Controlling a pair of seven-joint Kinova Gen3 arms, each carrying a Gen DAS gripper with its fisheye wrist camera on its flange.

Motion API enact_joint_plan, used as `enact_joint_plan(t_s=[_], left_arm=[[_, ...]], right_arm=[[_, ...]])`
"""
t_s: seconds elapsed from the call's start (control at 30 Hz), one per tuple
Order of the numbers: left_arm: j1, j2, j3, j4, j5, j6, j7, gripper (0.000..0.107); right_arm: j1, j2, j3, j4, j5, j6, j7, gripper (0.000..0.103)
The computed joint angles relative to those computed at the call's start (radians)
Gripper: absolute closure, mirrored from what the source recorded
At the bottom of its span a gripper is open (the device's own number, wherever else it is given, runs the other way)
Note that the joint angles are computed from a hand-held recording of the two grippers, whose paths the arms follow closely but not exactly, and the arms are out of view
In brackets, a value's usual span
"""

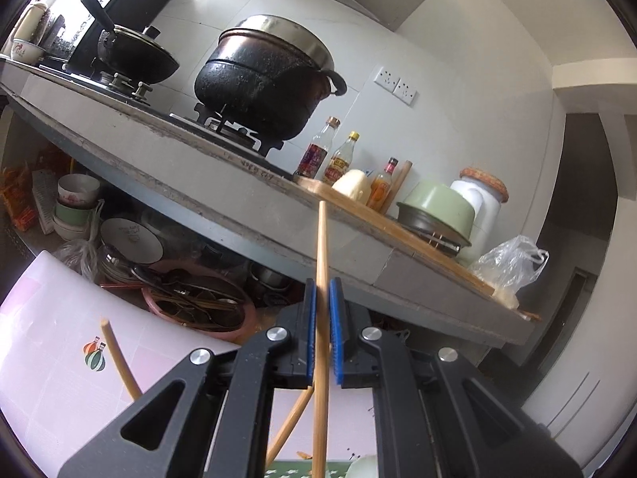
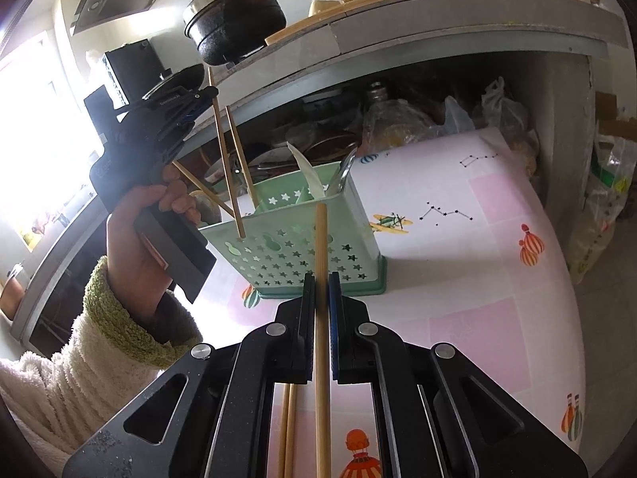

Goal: Organize utensils
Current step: 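Lower the left tool's chopstick into the holder while the right tool holds its chopstick, then open the left tool to release its chopstick in the green holder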

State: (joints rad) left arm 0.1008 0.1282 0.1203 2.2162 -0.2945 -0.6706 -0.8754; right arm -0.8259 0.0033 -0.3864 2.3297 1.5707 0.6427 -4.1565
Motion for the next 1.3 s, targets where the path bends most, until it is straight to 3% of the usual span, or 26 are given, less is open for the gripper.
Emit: enact_joint_plan(t_s=[0.3,0.57,0.9,1.03,1.3], left_arm=[[0.063,0.014,-0.007,-0.008,0.189,-0.05,-0.177,0.101],[0.053,0.009,0.0,0.033,0.156,-0.032,-0.181,0.101],[-0.013,-0.051,-0.012,0.141,-0.083,-0.023,-0.079,0.099],[-0.036,-0.091,-0.031,0.184,-0.186,-0.035,-0.017,0.082],[-0.042,-0.192,-0.094,0.3,-0.312,-0.096,-0.018,0.057]], right_arm=[[-0.002,0.005,0.001,-0.003,-0.005,-0.001,-0.005,0.098],[0.005,-0.004,0.004,-0.007,-0.036,-0.006,0.033,0.098],[-0.005,-0.011,-0.005,-0.021,-0.055,0.032,0.059,0.098],[-0.004,-0.017,-0.004,-0.032,-0.033,0.042,0.061,0.098],[0.016,-0.024,0.011,-0.074,0.067,0.044,0.063,0.098]])
